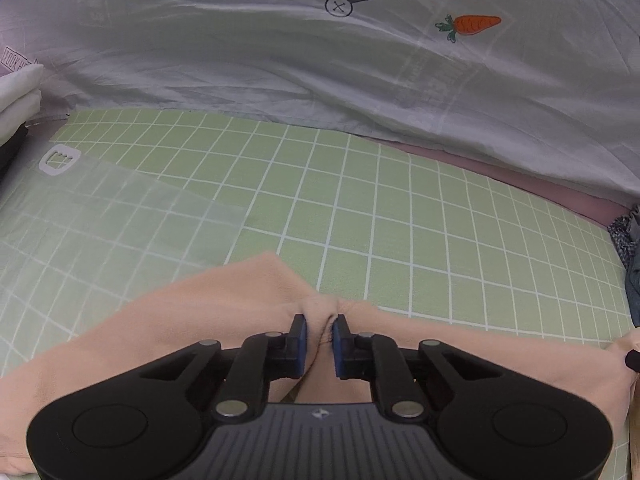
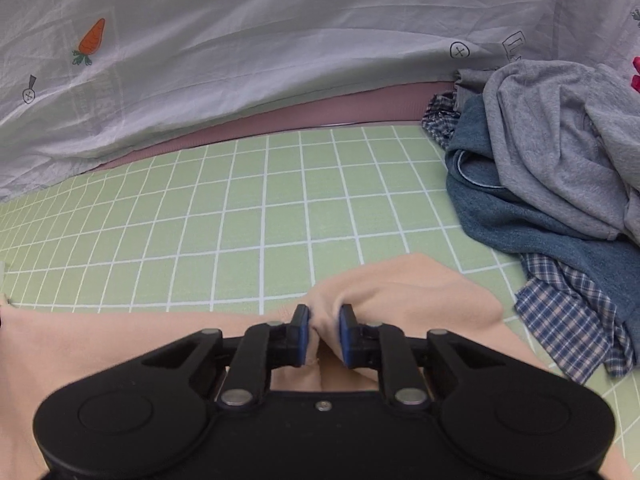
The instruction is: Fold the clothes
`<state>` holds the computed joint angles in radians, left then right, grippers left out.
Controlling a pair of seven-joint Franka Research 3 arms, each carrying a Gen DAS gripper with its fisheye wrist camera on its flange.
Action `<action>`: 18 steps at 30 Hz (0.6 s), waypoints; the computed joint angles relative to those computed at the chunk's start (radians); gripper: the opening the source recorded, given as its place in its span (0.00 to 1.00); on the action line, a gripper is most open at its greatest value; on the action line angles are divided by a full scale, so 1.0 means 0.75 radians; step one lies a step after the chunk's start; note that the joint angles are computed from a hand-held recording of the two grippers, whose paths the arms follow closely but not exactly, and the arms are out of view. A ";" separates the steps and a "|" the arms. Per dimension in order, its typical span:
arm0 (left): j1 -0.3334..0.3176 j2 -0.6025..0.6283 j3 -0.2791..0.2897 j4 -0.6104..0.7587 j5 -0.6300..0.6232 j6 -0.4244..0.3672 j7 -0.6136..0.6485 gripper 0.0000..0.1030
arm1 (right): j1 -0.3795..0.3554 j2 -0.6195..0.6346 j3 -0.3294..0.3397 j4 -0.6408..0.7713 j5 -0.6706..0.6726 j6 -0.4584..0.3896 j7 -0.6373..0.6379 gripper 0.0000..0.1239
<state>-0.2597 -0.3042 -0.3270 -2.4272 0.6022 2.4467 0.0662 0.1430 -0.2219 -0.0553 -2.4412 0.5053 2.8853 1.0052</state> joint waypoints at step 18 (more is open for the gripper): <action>-0.419 -0.403 -0.183 -0.155 -0.409 -0.451 -0.192 0.13 | -0.273 -0.978 -0.050 -0.622 -0.235 -0.462 -0.048 0.08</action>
